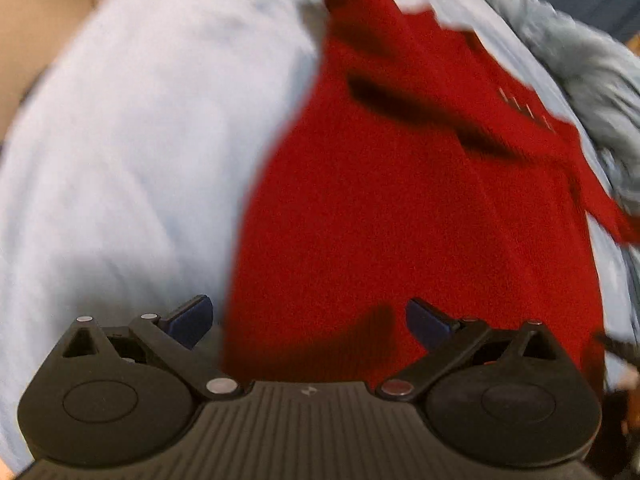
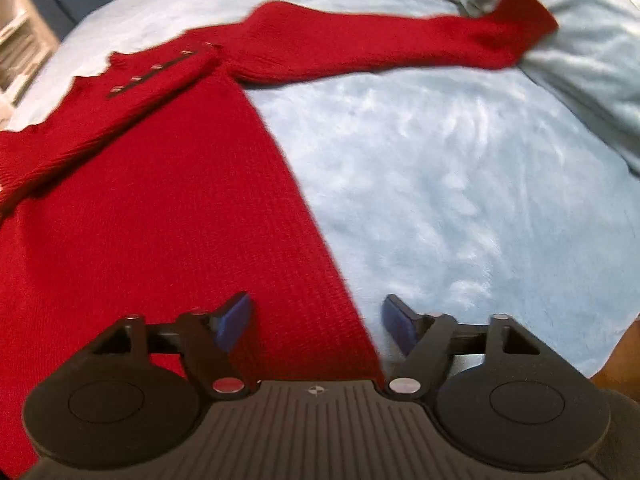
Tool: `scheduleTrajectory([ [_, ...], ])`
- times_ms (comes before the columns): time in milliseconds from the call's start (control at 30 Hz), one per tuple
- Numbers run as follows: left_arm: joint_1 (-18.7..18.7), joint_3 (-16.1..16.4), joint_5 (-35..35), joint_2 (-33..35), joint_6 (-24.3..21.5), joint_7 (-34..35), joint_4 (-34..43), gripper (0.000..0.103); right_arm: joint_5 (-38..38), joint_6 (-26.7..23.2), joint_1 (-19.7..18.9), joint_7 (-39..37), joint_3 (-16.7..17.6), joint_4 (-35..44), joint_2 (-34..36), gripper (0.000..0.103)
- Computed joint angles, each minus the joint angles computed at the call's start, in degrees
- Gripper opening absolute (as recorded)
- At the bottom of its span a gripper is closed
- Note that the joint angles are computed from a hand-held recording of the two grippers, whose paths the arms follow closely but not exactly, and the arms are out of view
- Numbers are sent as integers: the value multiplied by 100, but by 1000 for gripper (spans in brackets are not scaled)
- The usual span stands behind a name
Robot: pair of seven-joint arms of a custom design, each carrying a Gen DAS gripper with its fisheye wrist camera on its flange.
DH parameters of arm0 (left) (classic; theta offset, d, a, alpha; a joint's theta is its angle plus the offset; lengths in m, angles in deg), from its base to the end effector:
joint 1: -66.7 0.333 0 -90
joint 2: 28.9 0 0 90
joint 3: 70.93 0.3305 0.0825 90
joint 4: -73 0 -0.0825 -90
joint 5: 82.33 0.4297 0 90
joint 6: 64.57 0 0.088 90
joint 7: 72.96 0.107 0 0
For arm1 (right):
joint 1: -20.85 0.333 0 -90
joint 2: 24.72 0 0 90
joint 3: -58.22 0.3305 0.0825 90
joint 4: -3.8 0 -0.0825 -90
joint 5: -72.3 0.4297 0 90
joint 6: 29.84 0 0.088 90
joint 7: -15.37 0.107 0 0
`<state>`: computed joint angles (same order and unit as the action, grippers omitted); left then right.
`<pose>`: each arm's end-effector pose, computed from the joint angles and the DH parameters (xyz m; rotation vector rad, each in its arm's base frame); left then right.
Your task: Fold small clothes
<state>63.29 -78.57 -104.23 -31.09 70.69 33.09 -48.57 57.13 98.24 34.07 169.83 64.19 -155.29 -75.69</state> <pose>0.5870 -0.1200 0.4492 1.9021 -2.4184 0.6321 0.3328 0.1059 0.4797 -1.1930 2.5195 -0.4806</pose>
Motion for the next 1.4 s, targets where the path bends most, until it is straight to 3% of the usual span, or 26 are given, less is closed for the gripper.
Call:
scheduleTrajectory([
  [67, -71, -87, 293, -268, 405, 4, -413, 102, 127, -28, 31, -84, -141, -23, 114, 91],
  [133, -121, -195, 846, -551, 835, -128, -804, 89, 197, 92, 73, -271, -237, -66, 175, 96],
  [167, -143, -180, 874, -642, 930, -85, -902, 75, 199, 88, 85, -368, -234, -43, 222, 97],
  [200, -161, -120, 721, -708, 896, -53, -913, 48, 192, 66, 101, -456, -211, -32, 250, 97],
  [233, -157, -63, 584, -738, 774, -85, -853, 31, 210, 56, 133, -551, -216, -32, 255, 96],
  [267, -147, 32, 324, -737, 572, -80, -750, 23, 277, 26, 182, -643, -246, -23, 245, 95],
  [300, -131, 122, 25, -759, 435, -67, -681, 21, 391, -25, 253, -745, -303, -18, 196, 92],
  [400, -102, 186, -309, -1002, 450, 83, -824, 21, 798, -186, 472, -1036, -465, -109, -134, 90],
  [467, -92, 82, -167, -1098, 634, -7, -981, 27, 1119, -214, 609, -1189, -562, -318, -424, 90],
  [533, -54, 48, 90, -1310, 408, -122, -1147, 64, 1023, -230, 593, -1214, -314, -447, -635, 75],
  [567, -13, 14, 295, -1367, 74, -282, -1118, 88, 1003, -298, 576, -1179, -240, -405, -615, 68],
  [600, -18, -19, 412, -1392, -30, -327, -1154, 88, 992, -323, 580, -1183, -219, -385, -605, 49],
  [633, -39, -87, 595, -1474, 50, -304, -1270, 85, 999, -291, 609, -1228, -239, -394, -637, 21],
  [667, -15, -218, 936, -1579, 197, -426, -1397, 64, 1049, -209, 631, -1256, -301, -443, -708, 19],
  [700, -11, -283, 1147, -1654, 247, -515, -1460, 36, 1119, -172, 629, -1192, -312, -474, -792, 18],
  [733, -42, -250, 1122, -1703, 268, -563, -1486, 22, 1102, -234, 610, -1167, -263, -451, -829, 18],
  [867, -100, 62, 600, -1992, 144, -604, -1529, 19, 1008, -512, 631, -1158, -144, -317, -1111, 17],
  [933, -73, 56, 686, -2106, 83, -496, -1625, 19, 983, -642, 670, -1145, -83, -272, -1212, 17],
  [1033, 13, -52, 871, -1982, 114, -652, -1667, 20, 954, -857, 693, -1063, 21, -150, -673, 21],
  [1100, 29, -4, 792, -1949, 32, -774, -1637, 29, 892, -1001, 631, -845, 129, -52, -304, 31],
  [1200, 31, 101, 739, -2133, 87, -624, -1724, 48, 774, -1429, 684, -823, 141, 225, -136, 67],
  [1300, 49, 269, 568, -2217, 408, -220, -1707, 69, 487, -1502, 701, -894, 191, 328, -357, 69],
  [1333, 78, 277, 516, -2166, 573, -199, -1626, 71, 388, -1428, 674, -926, 179, 388, -384, 69],
  [1400, 131, 269, 432, -1843, 977, -194, -1326, 80, 210, -873, 569, -1004, 58, 511, -290, 69],
])
